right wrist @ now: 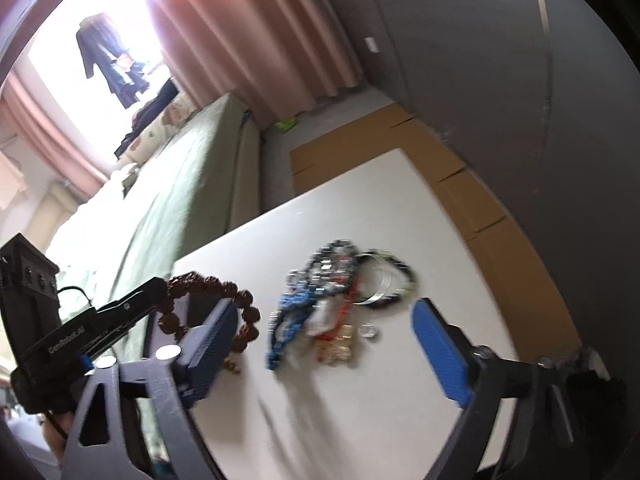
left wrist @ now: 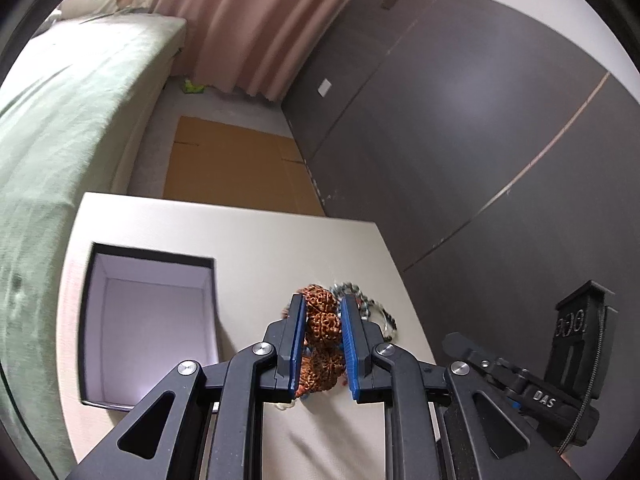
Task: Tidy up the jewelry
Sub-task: 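Lift the brown bead bracelet with the left tool while the right tool grasps the dark bead bracelet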
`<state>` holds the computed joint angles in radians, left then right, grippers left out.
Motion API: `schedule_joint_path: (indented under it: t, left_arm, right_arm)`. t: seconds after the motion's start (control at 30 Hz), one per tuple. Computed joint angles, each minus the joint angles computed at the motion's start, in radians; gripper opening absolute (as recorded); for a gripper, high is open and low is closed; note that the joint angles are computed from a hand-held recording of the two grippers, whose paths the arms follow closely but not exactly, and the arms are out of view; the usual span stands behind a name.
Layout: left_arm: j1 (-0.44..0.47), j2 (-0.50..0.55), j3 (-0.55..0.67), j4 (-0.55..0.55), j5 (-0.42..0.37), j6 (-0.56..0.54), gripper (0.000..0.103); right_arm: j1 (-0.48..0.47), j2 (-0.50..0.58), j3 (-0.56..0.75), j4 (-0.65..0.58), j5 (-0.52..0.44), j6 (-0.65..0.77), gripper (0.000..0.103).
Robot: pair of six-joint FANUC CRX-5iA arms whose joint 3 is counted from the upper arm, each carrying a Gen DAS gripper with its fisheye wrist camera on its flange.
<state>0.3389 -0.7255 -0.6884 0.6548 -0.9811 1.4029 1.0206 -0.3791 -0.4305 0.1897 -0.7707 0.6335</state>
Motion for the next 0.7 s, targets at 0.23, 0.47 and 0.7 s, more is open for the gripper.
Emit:
schedule_joint_path:
  t: [0.23, 0.47, 0.7]
  left_arm:
    - [0.105, -0.038, -0.032, 0.069, -0.045, -0.059, 0.018]
    - [0.192, -0.075, -0.058, 0.144, -0.067, -0.105, 0.018]
    - [0.276, -0.093, -0.074, 0.180, -0.094, -0.135, 0.018]
  right_arm:
    - [-0.048, 0.108, 0.124, -0.159, -0.030, 0.148, 0.060]
    - [-0.089, 0.254, 0.265, -0.278, -0.072, 0.268, 0.053]
    - [-0.075, 0.330, 0.270, -0.199, -0.064, 0.243, 0.041]
